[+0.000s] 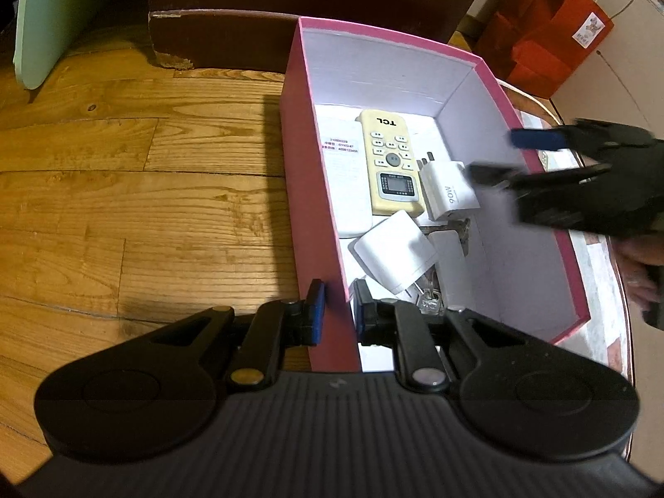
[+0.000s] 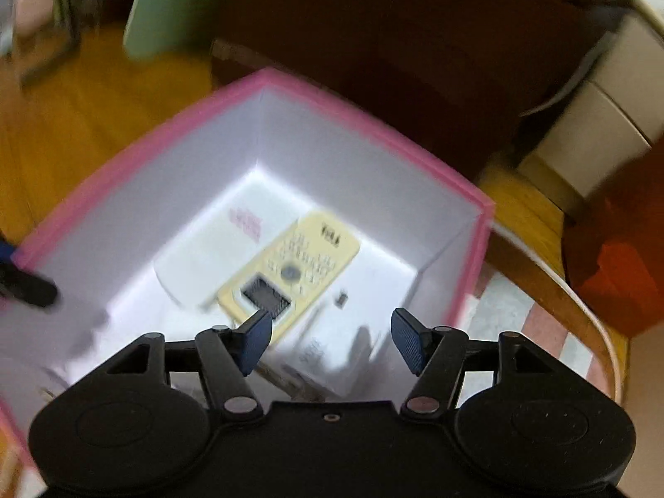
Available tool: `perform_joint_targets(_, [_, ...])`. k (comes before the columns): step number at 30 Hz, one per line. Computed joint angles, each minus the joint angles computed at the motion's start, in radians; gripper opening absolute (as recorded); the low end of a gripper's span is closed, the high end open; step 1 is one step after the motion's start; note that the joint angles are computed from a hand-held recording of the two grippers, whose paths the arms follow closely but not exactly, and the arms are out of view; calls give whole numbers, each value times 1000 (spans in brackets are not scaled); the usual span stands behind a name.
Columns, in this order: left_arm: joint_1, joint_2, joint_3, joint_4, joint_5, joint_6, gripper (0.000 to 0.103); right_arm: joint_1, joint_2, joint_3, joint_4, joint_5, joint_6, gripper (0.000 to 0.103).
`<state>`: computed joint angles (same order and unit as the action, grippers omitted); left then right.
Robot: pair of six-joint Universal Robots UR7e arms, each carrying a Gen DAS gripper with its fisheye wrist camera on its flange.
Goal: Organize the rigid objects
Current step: 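Carry the cube charger into the box and open the right gripper, then move the right gripper back to the cream flat remote on the mat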
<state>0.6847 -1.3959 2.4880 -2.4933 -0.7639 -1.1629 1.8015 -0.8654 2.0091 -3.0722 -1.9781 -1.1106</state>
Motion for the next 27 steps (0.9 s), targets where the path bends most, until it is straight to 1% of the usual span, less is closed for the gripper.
perform_joint_targets(3, [1,-1,0,0,-1,0,14,-43,-108,11,79,135,130,68])
perform_joint_targets(4, [1,0,0,1,-1,-1,14,-67,-149,20,93,193,167,68])
perform_joint_targets(6, [4,1,-2,1,-1,-1,14,-122,-217,48,73,298,196,69])
perform_joint_targets(7, [5,1,-3,3,0,-1,13,-145,-239,58,57,329,196,69])
perform_joint_targets(8, [5,2,-5,5,1,-2,13,-166,-262,67,50,339,190,69])
perform_joint_targets(10, [5,0,-6,11,2,-7,14,-205,-298,73,52,310,181,69])
perform_joint_targets(12, [2,-1,-7,17,4,-9,14,-238,-311,71,43,266,218,69])
perform_joint_targets(14, [1,-2,-9,22,6,-14,14,-270,-317,53,66,205,312,69])
perform_joint_targets(15, [1,-3,-9,22,5,-14,14,-284,-319,43,89,186,358,69])
perform_joint_targets(17, [2,-3,-10,24,5,-17,14,-310,-320,29,121,174,420,69])
perform_joint_targets(20, [1,0,-13,32,5,-21,14,-339,-292,7,113,156,502,69])
perform_joint_targets(23, [4,6,-20,39,4,-26,14,-354,-242,-44,101,154,599,69])
perform_joint_targets(25, [5,0,-19,35,0,-50,14,-357,-195,-96,100,137,667,69])
perform_joint_targets(27, [0,-8,-14,28,4,-45,14,-356,-161,-149,135,115,726,69])
